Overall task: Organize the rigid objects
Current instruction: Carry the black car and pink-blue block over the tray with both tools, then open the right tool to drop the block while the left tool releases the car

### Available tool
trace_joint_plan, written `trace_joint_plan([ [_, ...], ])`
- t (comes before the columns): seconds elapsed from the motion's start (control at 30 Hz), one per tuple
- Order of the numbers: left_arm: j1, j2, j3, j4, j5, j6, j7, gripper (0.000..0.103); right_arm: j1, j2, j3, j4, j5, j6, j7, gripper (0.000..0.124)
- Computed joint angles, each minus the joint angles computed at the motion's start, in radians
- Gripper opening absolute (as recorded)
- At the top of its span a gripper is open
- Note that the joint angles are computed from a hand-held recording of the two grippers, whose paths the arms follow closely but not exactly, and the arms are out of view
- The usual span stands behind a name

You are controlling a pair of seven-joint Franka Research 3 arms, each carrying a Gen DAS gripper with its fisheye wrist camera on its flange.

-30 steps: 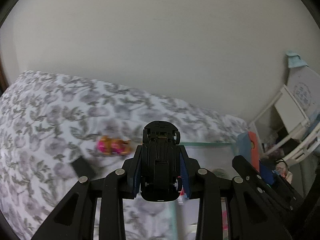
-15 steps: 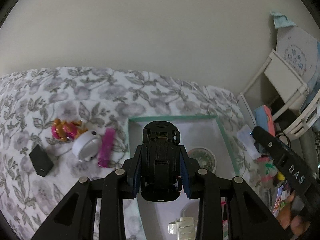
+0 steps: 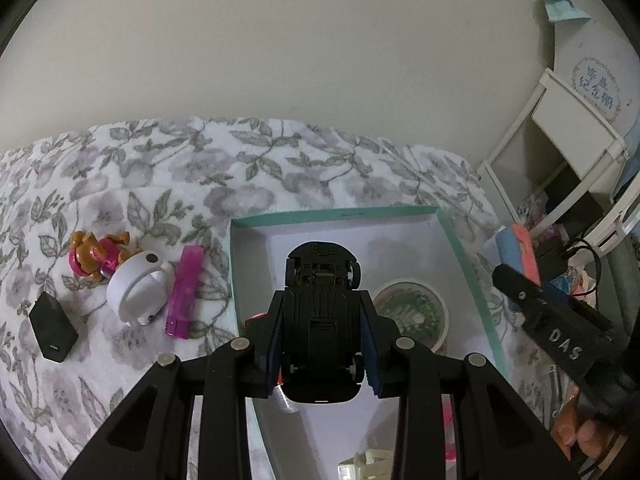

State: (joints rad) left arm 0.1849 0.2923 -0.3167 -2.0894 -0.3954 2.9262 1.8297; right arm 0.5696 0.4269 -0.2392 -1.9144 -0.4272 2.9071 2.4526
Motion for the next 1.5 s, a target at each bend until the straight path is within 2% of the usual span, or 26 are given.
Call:
trace_joint_plan([
  [0.37, -0.016, 0.030, 0.014, 0.013, 0.063, -0.018, -0.037, 0.035, -0.037, 0.062, 0.066, 0.050, 0.105, -0.036, -0.125, 0.045],
  [0.63, -0.030, 0.062, 0.030, 0.035, 0.118, -0.066, -0.078, 0.035, -0.057, 0.116, 0.102, 0.102, 0.201, -0.111, -0.199, 0.045],
  [0.73, -0.042, 0.075, 0.040, 0.043, 0.142, -0.082, -0.100, 0.035, -0.075, 0.119, 0.121, 0.091, 0.242, -0.087, -0.225, 0.045],
  [0.93, -0.031, 0.074, 0.030, 0.049, 0.153, -0.095, -0.107, 0.035, -0.053, 0.120, 0.100, 0.097, 0.261, -0.103, -0.232, 0.045],
  [1.13, -0.032, 0.060, 0.027, 0.046, 0.143, -0.096, -0.094, 0.038, -0.025, 0.106, 0.071, 0.096, 0.218, -0.118, -0.203, 0.045],
  [1.27, -0.027, 0.040, 0.025, 0.037, 0.125, -0.085, -0.082, 0.043, -0.003, 0.091, 0.047, 0.096, 0.164, -0.125, -0.169, 0.049],
  [1.5, -0.014, -0.002, 0.023, 0.026, 0.067, -0.069, -0.047, 0.046, 0.026, 0.041, 0.014, 0.071, 0.053, -0.093, -0.080, 0.051],
])
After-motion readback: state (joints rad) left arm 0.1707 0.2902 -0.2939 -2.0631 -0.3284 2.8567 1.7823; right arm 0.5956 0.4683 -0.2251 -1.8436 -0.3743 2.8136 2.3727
